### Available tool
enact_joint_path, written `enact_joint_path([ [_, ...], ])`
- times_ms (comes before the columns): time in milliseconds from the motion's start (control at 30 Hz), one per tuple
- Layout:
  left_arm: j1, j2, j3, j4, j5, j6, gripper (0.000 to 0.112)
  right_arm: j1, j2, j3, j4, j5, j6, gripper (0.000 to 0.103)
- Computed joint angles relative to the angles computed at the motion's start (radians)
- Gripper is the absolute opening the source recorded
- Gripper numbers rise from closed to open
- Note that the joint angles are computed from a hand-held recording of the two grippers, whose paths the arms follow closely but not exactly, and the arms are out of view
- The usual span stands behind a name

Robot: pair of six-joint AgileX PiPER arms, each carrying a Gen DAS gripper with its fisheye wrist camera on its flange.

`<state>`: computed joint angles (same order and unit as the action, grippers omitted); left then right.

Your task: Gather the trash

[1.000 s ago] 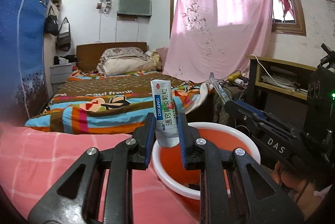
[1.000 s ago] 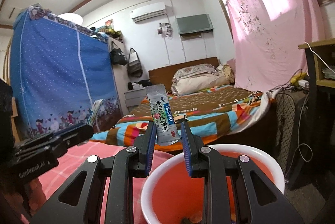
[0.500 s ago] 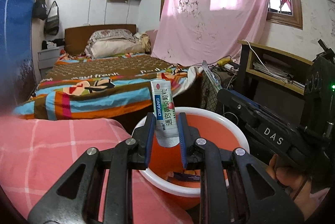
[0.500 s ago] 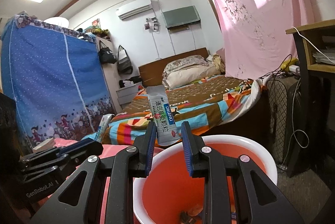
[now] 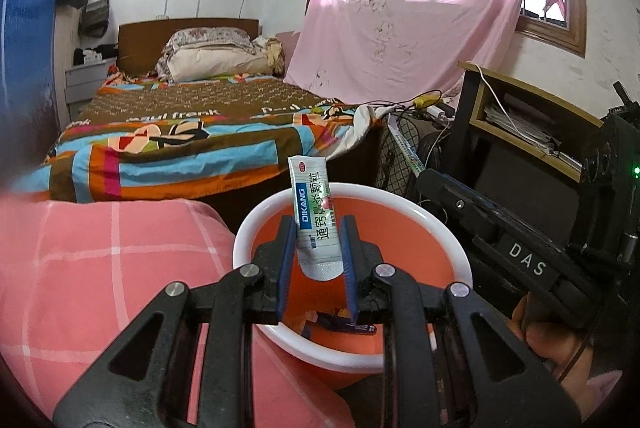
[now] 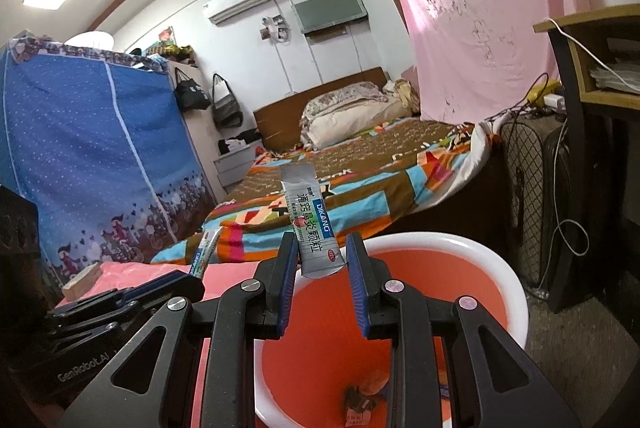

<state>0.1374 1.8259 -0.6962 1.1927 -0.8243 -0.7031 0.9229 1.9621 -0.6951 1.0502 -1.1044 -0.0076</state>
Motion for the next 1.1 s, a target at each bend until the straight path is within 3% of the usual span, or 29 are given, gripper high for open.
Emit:
enact_joint_path([
  [733, -0.003, 0.009, -0.023, 0.018, 0.04, -0.064, 0.044, -0.019, -0.011, 0.01, 0.005, 0.035, 0.025, 0.03],
  [1100, 0.032, 0.005, -0.041, 0.035, 0.057, -0.112, 0.061, -0.026, -0.013, 0.016, -0.001, 0.036, 0.028, 0.045],
])
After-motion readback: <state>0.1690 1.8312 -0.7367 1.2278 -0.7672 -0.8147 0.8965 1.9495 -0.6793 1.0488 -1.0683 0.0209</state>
